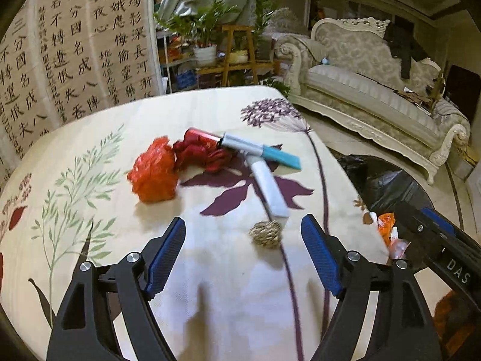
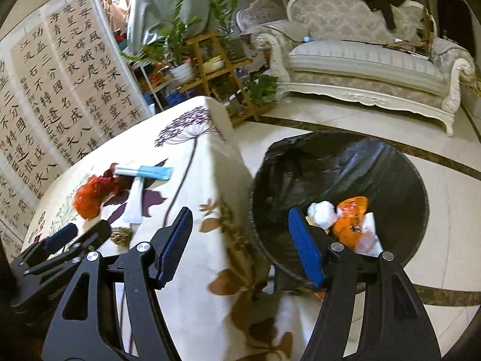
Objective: Collect trash
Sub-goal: 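Move both tools back to the remaining trash on the bed, then grasp the brown spiky ball with the left gripper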
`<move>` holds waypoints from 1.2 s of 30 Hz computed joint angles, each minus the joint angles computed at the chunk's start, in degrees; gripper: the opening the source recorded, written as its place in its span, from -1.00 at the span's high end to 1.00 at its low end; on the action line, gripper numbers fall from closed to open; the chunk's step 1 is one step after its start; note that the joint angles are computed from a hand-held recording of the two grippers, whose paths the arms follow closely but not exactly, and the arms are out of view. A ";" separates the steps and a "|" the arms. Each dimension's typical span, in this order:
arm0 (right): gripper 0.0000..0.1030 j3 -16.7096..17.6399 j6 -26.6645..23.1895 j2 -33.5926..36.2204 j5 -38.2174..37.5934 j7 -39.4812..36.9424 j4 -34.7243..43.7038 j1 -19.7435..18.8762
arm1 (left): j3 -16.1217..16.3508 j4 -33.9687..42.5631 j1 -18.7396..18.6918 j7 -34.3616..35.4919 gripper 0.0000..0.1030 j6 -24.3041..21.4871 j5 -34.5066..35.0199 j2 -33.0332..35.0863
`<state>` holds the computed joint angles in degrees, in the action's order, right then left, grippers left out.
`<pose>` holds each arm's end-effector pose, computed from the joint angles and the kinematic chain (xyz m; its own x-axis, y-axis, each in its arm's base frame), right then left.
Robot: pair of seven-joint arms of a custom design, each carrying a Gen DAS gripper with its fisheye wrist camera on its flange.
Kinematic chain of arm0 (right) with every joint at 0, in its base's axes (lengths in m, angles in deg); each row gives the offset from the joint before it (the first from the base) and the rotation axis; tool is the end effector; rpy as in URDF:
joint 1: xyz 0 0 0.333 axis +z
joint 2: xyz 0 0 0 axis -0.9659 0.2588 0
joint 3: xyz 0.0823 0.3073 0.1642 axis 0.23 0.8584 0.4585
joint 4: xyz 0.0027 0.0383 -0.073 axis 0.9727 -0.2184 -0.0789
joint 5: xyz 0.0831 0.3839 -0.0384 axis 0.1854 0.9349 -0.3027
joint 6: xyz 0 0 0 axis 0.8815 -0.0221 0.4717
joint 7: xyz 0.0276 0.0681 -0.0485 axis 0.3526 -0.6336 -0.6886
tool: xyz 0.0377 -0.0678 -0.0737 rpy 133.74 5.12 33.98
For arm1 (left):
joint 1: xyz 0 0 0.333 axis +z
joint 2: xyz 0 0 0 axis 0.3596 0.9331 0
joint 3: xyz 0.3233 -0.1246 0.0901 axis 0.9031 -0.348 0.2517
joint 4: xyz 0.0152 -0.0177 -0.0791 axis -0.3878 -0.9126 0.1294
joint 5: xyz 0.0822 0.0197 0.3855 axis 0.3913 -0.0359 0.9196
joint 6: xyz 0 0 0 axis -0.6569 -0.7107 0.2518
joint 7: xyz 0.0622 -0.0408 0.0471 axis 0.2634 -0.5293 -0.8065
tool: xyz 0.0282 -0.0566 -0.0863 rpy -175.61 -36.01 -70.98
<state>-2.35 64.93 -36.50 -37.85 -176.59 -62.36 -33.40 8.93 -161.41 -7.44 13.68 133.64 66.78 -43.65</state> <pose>0.4852 0.4567 0.3138 -0.4864 -0.8280 -0.2789 -0.4952 0.5242 -0.6928 0.5759 -0.3785 0.3198 -0.5120 -0.8586 0.0258 -0.6279 0.3536 -0.6934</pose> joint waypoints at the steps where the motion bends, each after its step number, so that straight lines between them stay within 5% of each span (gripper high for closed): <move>1: -0.26 0.13 0.01 0.20 0.32 -0.55 0.29 -0.04 | -0.35 -0.04 0.34 0.13 -0.49 -0.20 -0.12 0.12; 7: -0.26 0.10 0.14 0.92 2.26 -2.73 1.19 0.03 | -3.49 1.10 2.97 1.97 -0.48 -1.51 -0.72 1.42; 13: -0.26 -0.31 0.84 1.05 2.68 -3.42 1.32 -0.09 | -13.86 2.40 10.83 9.67 -0.10 -5.50 -3.88 3.10; 17: -0.26 -0.47 1.55 1.30 2.61 -3.67 1.54 -0.19 | -18.53 2.09 14.28 14.89 0.36 -7.46 -7.02 3.75; 20: -0.26 -0.62 2.15 1.73 2.70 -4.34 2.10 -0.30 | -18.33 1.80 14.08 16.51 0.60 -6.90 -8.32 3.73; 28: -0.26 -1.25 3.25 3.08 3.03 -7.08 4.67 -0.05 | -19.24 0.24 16.03 18.28 0.63 -4.31 -11.03 2.98; 36: -0.26 -2.31 5.39 6.46 4.37 -13.44 10.47 0.09 | -14.28 -2.00 14.59 15.07 0.63 -0.98 -10.50 0.38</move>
